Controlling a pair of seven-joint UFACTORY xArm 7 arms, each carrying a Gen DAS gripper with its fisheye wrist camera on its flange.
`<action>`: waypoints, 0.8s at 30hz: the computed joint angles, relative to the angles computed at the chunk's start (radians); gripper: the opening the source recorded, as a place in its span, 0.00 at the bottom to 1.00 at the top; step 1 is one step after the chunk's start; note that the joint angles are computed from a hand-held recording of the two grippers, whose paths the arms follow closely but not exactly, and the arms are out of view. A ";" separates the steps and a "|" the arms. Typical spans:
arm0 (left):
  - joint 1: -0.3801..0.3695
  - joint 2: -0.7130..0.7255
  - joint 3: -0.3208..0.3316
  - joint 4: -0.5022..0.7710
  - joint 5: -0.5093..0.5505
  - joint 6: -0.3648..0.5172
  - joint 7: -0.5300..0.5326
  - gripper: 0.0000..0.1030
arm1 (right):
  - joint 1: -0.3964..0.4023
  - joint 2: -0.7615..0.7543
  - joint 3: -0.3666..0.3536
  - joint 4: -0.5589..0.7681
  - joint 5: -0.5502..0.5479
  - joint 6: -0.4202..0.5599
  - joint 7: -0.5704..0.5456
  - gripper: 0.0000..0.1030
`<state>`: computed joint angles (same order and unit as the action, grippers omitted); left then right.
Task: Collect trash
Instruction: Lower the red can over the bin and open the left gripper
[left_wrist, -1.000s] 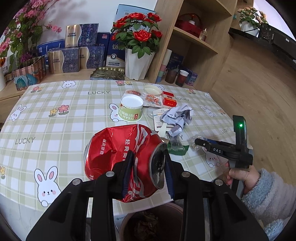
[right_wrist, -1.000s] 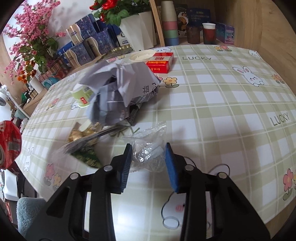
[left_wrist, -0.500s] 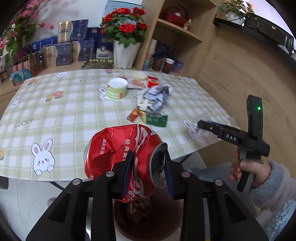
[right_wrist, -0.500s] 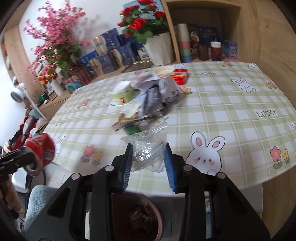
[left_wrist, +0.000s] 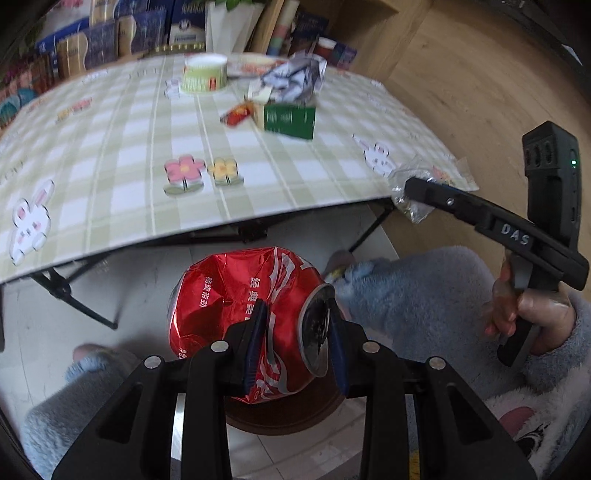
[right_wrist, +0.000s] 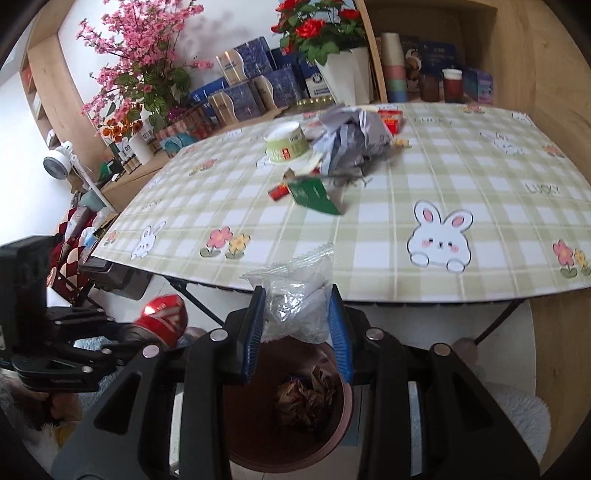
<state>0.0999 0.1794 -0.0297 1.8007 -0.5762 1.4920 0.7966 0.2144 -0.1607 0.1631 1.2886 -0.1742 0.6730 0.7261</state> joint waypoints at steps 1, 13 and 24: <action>-0.003 0.016 -0.001 0.011 0.010 0.014 -0.010 0.31 | 0.000 -0.004 -0.004 -0.011 0.013 -0.009 0.001 0.35; -0.050 0.129 -0.024 0.064 0.185 0.074 -0.107 0.31 | 0.003 0.004 -0.025 -0.071 0.120 -0.067 -0.045 0.35; -0.087 0.203 -0.039 0.105 0.280 0.063 -0.126 0.31 | -0.005 -0.002 -0.041 -0.108 0.194 -0.094 -0.069 0.35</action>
<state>0.0126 0.3826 -0.0683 1.9053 -0.2961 1.5554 0.6711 0.2094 -0.1630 0.1219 1.1811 0.0197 0.5786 0.6571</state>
